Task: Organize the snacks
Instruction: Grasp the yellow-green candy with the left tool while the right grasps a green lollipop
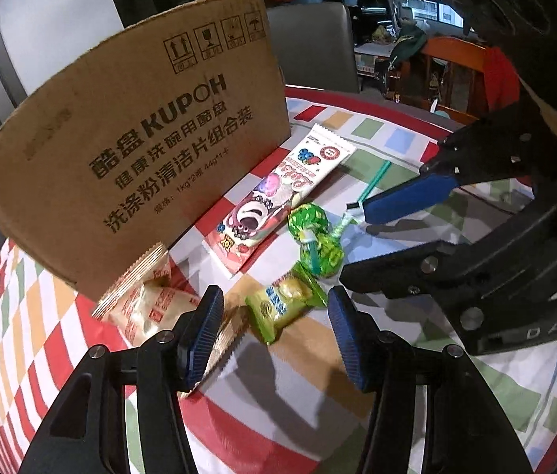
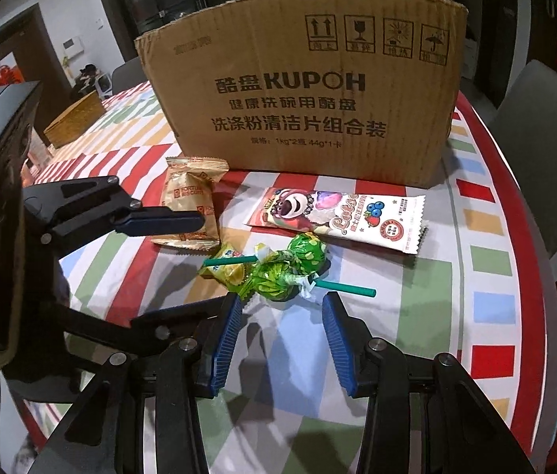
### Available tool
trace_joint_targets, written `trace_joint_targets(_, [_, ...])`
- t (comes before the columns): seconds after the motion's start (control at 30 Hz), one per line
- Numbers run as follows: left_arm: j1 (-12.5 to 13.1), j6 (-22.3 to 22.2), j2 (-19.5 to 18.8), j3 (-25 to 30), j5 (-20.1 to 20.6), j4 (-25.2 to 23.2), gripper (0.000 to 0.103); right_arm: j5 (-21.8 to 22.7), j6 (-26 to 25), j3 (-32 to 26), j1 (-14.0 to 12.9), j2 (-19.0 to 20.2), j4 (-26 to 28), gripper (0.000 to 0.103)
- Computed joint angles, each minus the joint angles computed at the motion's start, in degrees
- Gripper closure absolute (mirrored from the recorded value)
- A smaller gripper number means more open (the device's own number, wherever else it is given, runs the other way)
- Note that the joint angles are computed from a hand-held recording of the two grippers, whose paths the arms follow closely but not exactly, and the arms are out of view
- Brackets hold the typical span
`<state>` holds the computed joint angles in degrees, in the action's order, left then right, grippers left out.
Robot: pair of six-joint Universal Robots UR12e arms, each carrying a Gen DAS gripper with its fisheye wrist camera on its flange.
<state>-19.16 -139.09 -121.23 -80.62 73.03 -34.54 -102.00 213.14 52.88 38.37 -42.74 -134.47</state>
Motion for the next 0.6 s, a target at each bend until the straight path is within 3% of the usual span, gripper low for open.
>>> trace_joint_targets(0.27, [0.22, -0.44, -1.65, 2.86, -1.96, -4.37, 0.049, -0.14, 1.08, 0.01, -0.36, 0.10, 0.43, 0.061])
trace_joint_targets(0.43, [0.88, -3.03, -1.51, 3.15, -4.81, -7.70, 0.065, 0.65, 1.41, 0.08, -0.62, 0.21, -0.02, 0.062])
trace_joint_targets(0.6, [1.24, -6.36, -0.96, 2.20, -5.33, -7.47, 0.068, 1.32, 0.87, -0.20, -0.74, 0.60, -0.91, 0.062])
